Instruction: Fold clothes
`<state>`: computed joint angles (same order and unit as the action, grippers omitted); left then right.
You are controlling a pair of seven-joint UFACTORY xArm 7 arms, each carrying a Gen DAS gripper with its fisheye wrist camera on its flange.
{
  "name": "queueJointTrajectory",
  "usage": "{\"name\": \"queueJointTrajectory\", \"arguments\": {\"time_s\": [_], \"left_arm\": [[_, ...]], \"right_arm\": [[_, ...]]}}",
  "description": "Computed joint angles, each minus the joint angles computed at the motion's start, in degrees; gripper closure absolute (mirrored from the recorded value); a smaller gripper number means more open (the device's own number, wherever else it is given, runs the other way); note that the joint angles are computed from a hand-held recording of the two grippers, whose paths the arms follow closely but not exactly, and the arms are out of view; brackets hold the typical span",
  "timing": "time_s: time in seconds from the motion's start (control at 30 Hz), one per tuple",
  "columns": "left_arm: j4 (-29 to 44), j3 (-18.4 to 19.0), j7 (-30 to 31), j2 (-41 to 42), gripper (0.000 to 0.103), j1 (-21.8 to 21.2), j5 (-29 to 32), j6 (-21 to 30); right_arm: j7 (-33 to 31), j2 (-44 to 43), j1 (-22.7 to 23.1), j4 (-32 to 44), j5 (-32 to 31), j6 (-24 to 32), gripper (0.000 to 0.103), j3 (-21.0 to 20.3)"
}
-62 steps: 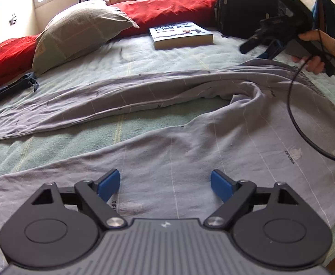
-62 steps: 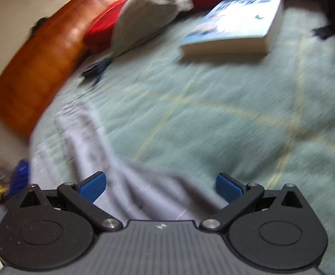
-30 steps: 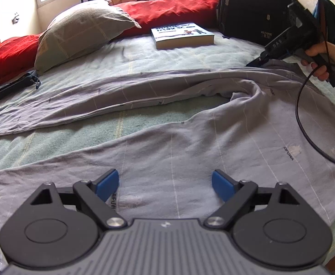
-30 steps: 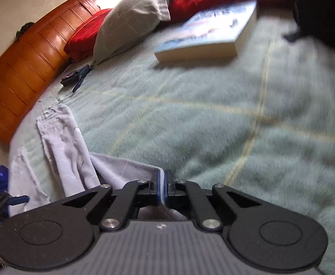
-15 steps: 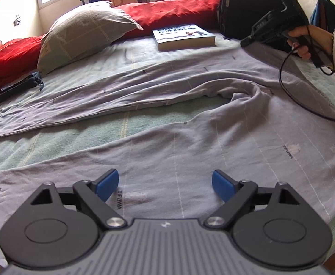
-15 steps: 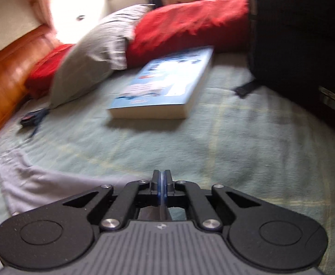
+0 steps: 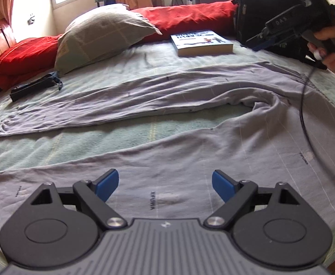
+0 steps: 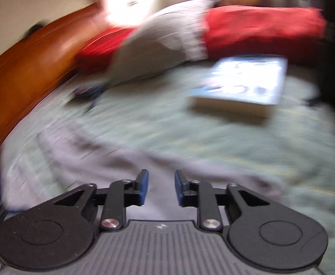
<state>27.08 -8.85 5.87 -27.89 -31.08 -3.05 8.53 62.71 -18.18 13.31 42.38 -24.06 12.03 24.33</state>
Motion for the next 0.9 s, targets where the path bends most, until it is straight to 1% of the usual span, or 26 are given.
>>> {"name": "queueJointTrajectory", "arguments": {"time_s": [0.03,0.13,0.17,0.2,0.27,0.3,0.4,0.43,0.5,0.57,0.63,0.67,0.7,0.73,0.83,0.9], "left_arm": [[-0.13,-0.05,-0.07,-0.29,0.014,0.1,0.06,0.07],[-0.7,0.01,0.13,-1.24,0.014,-0.08,0.25,0.16],[-0.95,0.34,0.39,-1.58,0.014,-0.44,0.12,0.14],[-1.18,0.79,0.71,-1.91,0.014,-0.89,-0.1,0.13],[-1.63,1.58,1.35,-2.53,0.014,-1.67,-0.58,0.09],[-1.81,1.91,1.63,-2.75,0.014,-1.91,-0.81,0.03],[-2.08,2.36,1.91,-2.91,0.014,-2.06,-1.35,-0.2],[-2.22,2.65,2.15,-3.04,0.014,-2.24,-1.54,-0.22],[-2.48,3.19,2.64,-3.29,0.014,-2.56,-1.94,-0.25],[-2.69,3.89,3.23,-3.43,0.014,-3.07,-2.49,-0.31],[-2.8,4.74,4.01,-3.3,0.014,-3.7,-3.12,-0.49],[-2.77,4.92,4.27,-3.09,0.014,-3.77,-3.36,-0.63],[-2.69,4.94,4.46,-2.86,0.014,-3.66,-3.48,-0.74],[-2.6,4.91,4.63,-2.63,0.014,-3.5,-3.54,-0.84],[-2.27,5.27,5.75,-2.25,0.014,-2.98,-3.48,-0.97],[-2.08,4.91,5.71,-2.22,0.014,-1.7,-3.26,-0.91]], "right_arm": [[-2.4,2.3,2.04,1.72,0.78,-0.23,0.071,-0.25],[-4.61,8.64,5.53,6.85,-0.31,1.85,0.071,0.78],[-4.5,10.31,6.42,8.25,-1.68,3.23,0.067,1.03],[-3.75,11.7,7.06,9.73,-3.67,5.8,0.062,1.43],[-2.91,14.58,8.83,12.69,-6.92,10.91,0.057,1.81],[-2.73,15.46,9.68,13.42,-8.09,12.35,0.056,1.54],[-0.9,17.81,12.3,16.0,-12.91,17.73,0.057,0.59],[-0.59,18.42,13.19,16.81,-13.94,19.42,0.061,0.13],[-0.85,18.92,15.02,17.82,-14.74,22.05,0.091,-1.05],[-4.42,17.68,15.81,16.56,-9.07,18.19,0.095,-2.63],[-10.24,16.67,17.12,15.25,-2.31,13.68,0.095,-4.42],[-12.65,16.53,18.87,15.16,0.05,12.26,0.093,-6.06],[-13.33,16.69,18.31,16.12,0.01,13.25,0.091,-5.3],[-13.23,16.98,18.69,17.23,-0.81,14.35,0.091,-5.52],[-11.93,18.16,18.63,20.02,-3.74,15.07,0.088,-7.01],[-10.95,20.11,18.15,22.84,-5.68,16.07,0.077,-8.36]]}}
